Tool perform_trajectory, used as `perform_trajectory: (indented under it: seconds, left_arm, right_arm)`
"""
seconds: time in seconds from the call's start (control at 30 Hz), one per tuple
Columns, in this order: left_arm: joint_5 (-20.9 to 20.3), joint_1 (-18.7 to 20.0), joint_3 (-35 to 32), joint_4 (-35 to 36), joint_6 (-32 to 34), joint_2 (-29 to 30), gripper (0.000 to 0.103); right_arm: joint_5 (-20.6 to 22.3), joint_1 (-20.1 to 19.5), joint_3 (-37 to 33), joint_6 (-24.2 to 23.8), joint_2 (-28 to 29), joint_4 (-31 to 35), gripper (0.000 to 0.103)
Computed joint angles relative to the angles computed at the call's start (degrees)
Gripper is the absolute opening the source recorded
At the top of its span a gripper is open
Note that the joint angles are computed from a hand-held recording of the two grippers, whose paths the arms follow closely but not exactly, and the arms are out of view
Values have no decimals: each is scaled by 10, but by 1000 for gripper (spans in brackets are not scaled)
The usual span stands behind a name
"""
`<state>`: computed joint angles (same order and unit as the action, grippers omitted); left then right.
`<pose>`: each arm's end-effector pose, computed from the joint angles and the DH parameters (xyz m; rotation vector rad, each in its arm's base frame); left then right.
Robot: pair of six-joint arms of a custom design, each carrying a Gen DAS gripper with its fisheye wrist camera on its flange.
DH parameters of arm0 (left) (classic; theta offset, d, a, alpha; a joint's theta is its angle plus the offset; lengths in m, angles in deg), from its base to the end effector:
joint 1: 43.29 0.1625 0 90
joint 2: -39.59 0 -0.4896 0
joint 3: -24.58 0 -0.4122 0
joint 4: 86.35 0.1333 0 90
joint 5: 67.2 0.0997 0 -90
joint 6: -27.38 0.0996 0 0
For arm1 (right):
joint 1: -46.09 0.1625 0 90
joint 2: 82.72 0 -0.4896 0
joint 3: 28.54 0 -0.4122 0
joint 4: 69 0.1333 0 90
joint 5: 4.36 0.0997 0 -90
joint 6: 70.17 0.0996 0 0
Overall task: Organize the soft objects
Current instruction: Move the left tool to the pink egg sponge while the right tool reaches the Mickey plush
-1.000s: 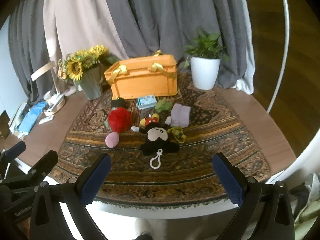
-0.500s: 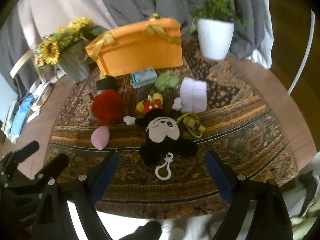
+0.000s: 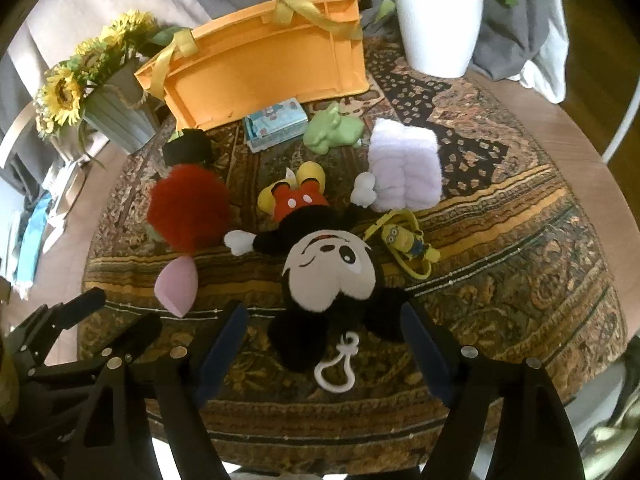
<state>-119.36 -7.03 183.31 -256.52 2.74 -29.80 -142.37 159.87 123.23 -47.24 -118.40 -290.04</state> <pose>-0.0971 -0.3123 0.1151 0.6960 2.4075 -0.3869 0.1873 -0.2780 0.0392 -0.1213 -2.3778 0.7059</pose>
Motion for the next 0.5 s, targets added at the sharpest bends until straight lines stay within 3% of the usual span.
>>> perform_trajectory:
  seconds: [0.2,0.33,0.5]
  left_arm:
    - [-10,20,-21,-1,-24,36,76]
    - [-1,26,-30,-12,-34,60,70]
    - [0,43,-41,-26,-34,85,59]
  right_arm:
    - [58,-53,-2,-82,-16,-9,76]
    - [89,-81,-5,-110,-22,-4,73]
    - [94,-94,-10,-133,-24,1,73]
